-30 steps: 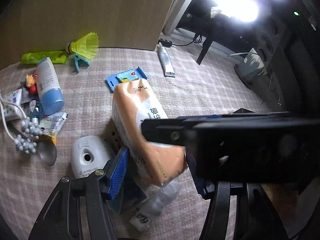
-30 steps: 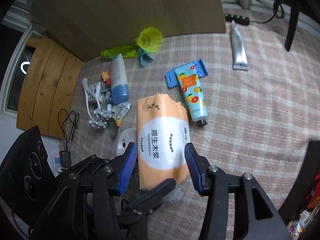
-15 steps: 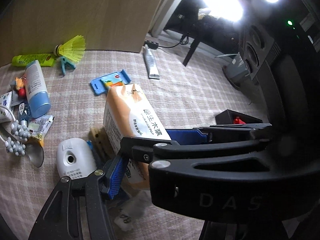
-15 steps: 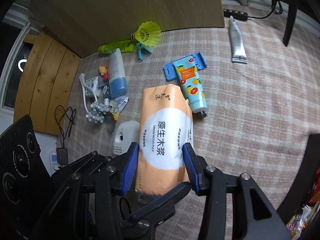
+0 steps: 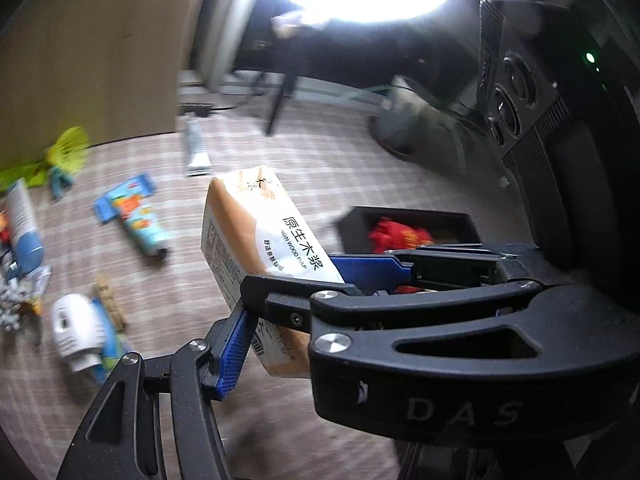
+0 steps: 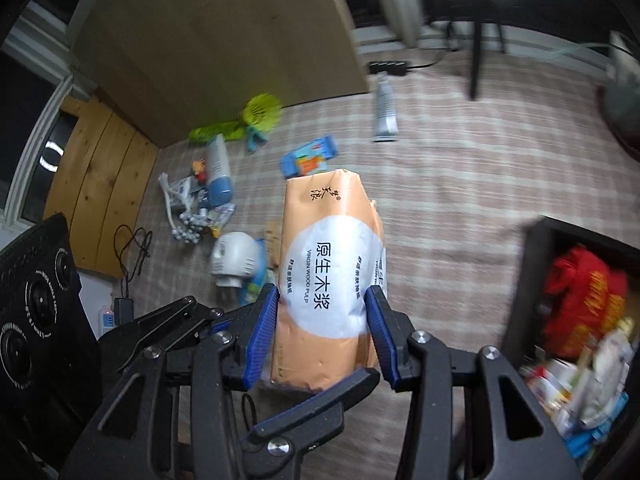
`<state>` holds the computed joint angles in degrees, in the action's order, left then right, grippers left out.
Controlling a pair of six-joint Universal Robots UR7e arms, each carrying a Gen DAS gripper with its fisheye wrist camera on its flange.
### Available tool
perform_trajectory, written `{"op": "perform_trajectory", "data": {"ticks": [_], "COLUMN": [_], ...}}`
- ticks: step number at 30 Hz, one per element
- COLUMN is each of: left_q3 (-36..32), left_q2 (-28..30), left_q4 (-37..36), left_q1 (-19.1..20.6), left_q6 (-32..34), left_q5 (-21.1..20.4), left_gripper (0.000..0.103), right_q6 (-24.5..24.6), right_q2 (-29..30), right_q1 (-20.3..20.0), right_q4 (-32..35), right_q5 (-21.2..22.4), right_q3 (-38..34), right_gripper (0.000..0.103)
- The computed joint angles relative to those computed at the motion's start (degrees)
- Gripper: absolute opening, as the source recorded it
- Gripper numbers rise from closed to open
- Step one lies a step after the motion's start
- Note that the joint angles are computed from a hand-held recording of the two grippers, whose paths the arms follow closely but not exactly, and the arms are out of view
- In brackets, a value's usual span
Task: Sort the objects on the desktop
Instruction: 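Carry the tissue pack with the right gripper into the tray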
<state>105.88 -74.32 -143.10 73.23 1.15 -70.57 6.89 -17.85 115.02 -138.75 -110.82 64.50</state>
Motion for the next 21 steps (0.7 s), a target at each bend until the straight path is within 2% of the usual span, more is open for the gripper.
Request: {"op": "perform_trajectory", "data": {"ticks": [11,17,21], "left_q3": [-1.7,-4.9,-7.4], "left_q2": [8.9,15.2,19.0], "left_q4": [-0.8,-0.8,-1.1], "left_q1": [-9.7,-14.0,-15.7], "left_q6": [1.8,2.3,2.6], "left_q5": [-5.7,-8.7,-9.5], "left_gripper": [0.055,0.055,0.055], "right_q6": [5.2,7.7,8.8], "right_q2": [-19.0,-27.5,-30.9], "right_q1": [-2.9,-5.1,-6.6], "right_q4": [-13.8,-17.3,-17.7], "right_q5": [-9.2,-13.6,-15.9], "right_q3": [24.3,32.9,35.5], "right_gripper": [0.045,0.045,0.045]}}
